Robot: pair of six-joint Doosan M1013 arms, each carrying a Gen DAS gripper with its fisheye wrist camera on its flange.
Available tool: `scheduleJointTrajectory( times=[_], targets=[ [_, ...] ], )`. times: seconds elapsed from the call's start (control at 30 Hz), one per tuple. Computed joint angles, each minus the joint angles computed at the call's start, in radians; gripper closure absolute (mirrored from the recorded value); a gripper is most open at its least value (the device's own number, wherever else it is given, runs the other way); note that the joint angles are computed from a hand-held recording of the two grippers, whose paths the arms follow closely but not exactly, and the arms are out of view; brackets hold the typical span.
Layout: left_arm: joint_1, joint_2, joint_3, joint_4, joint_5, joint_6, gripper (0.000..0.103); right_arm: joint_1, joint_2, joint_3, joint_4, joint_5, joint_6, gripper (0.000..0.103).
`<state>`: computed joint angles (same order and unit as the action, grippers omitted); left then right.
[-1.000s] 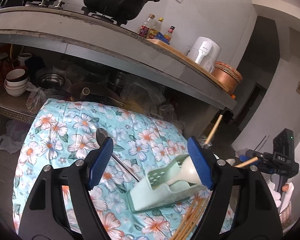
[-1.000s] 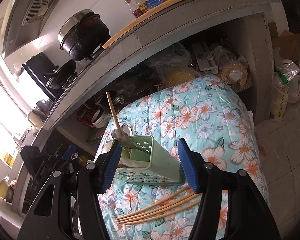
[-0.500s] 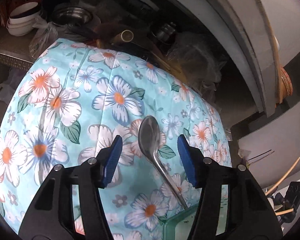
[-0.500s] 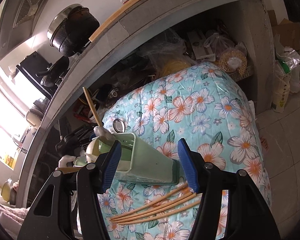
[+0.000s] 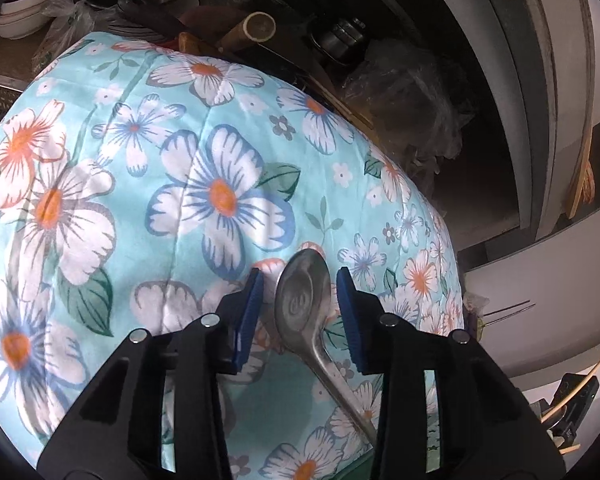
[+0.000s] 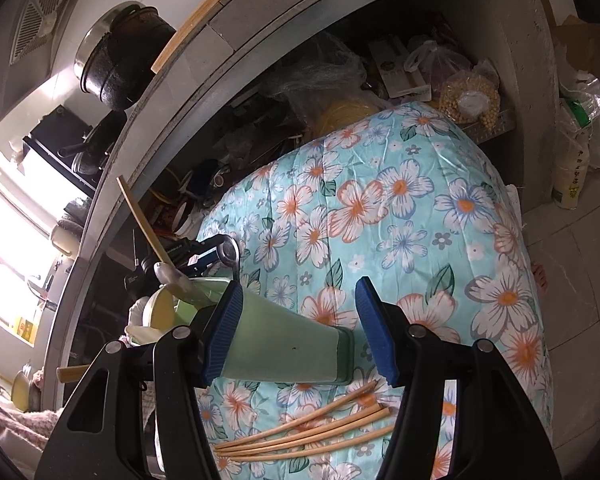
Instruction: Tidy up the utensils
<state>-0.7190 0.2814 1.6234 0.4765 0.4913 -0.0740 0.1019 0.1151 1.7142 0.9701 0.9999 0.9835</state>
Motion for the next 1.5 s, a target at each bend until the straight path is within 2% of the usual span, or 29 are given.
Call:
scheduleJointTrajectory(
  times=[0.03, 0.1, 0.2, 0.43, 0.67, 0.87, 0.93, 1.03, 1.13, 1.37, 1.5],
  targets=[
    [-0.002, 0.008, -0.014, -0.016, 0.021, 0.03, 0.076, 0.0, 0.0, 0.0, 0.0, 0.0, 0.001, 0.046],
    [-0.008, 0.025, -0.042, -0.035, 0.074, 0.08, 0.092, -0.001, 0.001, 0.001, 0.002, 0.0, 0.001, 0.046],
    [-0.017, 0.029, -0.05, -0.004, 0.084, 0.067, 0.1, -0.004, -0.002, 0.003, 0.001, -0.002, 0.003, 0.046],
    [-0.092, 0.013, -0.097, 0.258, 0.256, -0.015, 0.1, -0.015, -0.022, 0.014, 0.008, -0.012, -0.002, 0.046],
    [-0.21, -0.038, -0.123, 0.605, 0.462, -0.115, 0.1, -0.013, -0.051, 0.027, 0.009, -0.023, -0.019, 0.046],
    [-0.314, -0.088, -0.125, 0.901, 0.54, -0.195, 0.1, -0.011, -0.077, 0.04, 0.012, -0.028, -0.028, 0.046],
    [-0.335, -0.096, -0.128, 0.951, 0.526, -0.188, 0.1, -0.01, -0.085, 0.046, 0.012, -0.031, -0.031, 0.046],
    [-0.36, -0.088, -0.139, 0.985, 0.518, -0.152, 0.1, -0.011, -0.097, 0.055, 0.017, -0.033, -0.035, 0.046],
    [-0.372, -0.052, -0.176, 0.962, 0.553, -0.053, 0.1, -0.014, -0.106, 0.062, 0.02, -0.032, -0.035, 0.046],
    [-0.376, -0.024, -0.19, 0.945, 0.562, -0.003, 0.1, -0.027, -0.125, 0.075, 0.019, -0.037, -0.033, 0.046],
    [-0.382, 0.004, -0.206, 0.924, 0.599, 0.072, 0.1, -0.033, -0.126, 0.081, 0.027, -0.034, -0.031, 0.046]
  ],
)
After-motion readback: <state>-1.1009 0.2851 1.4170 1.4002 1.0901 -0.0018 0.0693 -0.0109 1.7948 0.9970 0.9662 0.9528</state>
